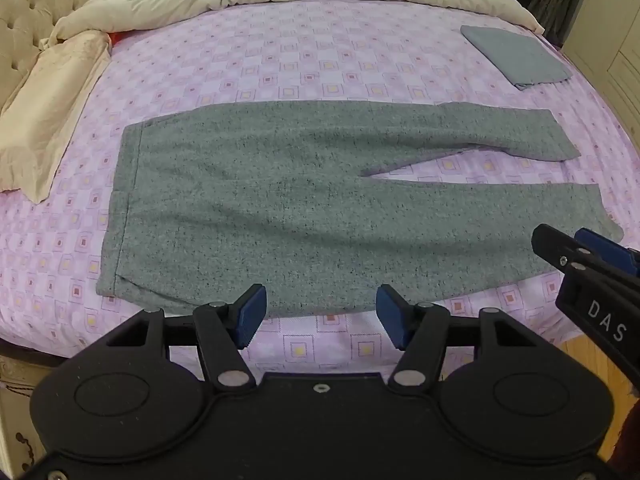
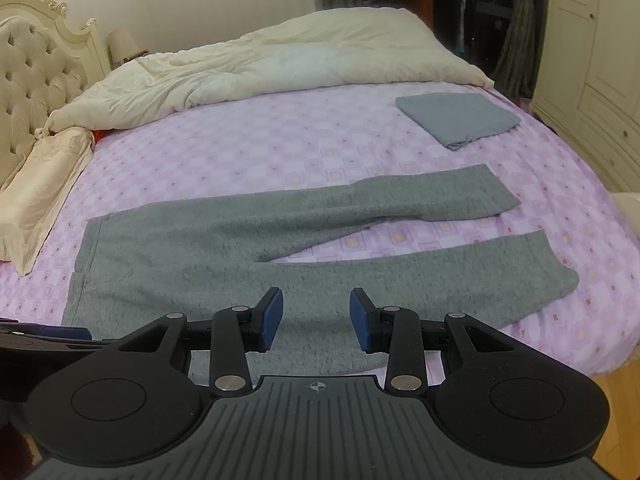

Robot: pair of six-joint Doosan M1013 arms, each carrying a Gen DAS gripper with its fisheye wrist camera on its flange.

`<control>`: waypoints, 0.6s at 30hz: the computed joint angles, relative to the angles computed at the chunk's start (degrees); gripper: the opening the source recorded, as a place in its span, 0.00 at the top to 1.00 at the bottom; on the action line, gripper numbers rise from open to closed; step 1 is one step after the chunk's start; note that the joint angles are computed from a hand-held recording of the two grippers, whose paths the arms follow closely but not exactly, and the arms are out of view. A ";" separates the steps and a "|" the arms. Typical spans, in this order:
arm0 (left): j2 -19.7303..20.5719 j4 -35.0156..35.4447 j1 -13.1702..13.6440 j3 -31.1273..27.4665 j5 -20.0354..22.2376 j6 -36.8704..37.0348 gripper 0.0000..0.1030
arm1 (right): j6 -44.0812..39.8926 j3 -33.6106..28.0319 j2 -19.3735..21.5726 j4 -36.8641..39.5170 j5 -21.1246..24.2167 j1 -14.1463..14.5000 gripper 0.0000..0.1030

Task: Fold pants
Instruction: 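Move both tools over the flat grey sweatpants toward the leg cuffs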

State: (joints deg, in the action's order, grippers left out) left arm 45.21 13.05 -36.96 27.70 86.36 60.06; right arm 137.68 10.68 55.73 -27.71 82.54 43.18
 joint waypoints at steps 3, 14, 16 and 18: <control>0.09 -0.01 -0.08 0.10 0.23 -0.12 0.38 | 0.55 1.33 -0.65 0.31 -0.65 -0.10 0.65; 1.13 0.09 -0.30 -1.64 2.45 -0.97 0.38 | 0.66 3.91 -1.87 1.68 -2.24 -0.57 0.65; 1.36 0.06 -0.27 -2.07 2.80 -0.86 0.38 | 0.73 4.33 -2.04 1.87 -2.48 -0.62 0.65; 1.42 0.08 -0.30 -2.17 2.91 -0.86 0.38 | 0.90 4.92 -2.33 1.94 -2.81 -0.65 0.65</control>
